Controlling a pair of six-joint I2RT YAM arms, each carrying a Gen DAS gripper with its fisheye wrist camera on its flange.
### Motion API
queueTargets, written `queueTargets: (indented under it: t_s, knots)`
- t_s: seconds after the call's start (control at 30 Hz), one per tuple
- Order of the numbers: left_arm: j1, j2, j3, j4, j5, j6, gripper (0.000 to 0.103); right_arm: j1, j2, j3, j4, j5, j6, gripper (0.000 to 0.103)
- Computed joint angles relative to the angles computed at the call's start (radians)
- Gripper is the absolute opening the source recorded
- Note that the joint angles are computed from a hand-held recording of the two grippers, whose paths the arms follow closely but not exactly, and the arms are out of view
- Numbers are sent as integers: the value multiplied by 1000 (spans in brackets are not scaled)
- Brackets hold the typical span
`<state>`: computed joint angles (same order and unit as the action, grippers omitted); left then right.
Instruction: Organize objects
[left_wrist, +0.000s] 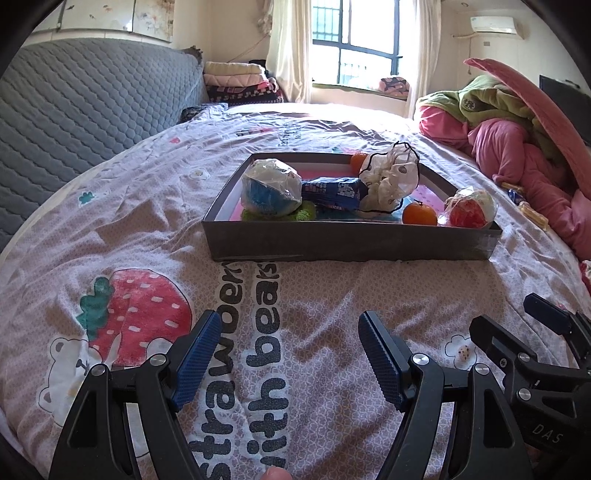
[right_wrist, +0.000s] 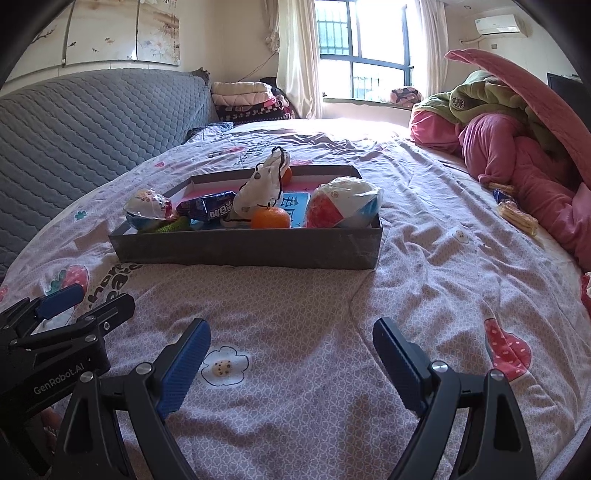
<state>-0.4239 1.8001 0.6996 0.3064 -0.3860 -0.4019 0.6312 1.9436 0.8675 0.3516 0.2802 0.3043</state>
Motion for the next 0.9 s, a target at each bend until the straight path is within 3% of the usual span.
queueTargets:
  t_s: [0.9]
  knots:
    - [-4, -5, 0, -19, -1, -4, 78, 9, 19, 9, -21, -10, 2, 89]
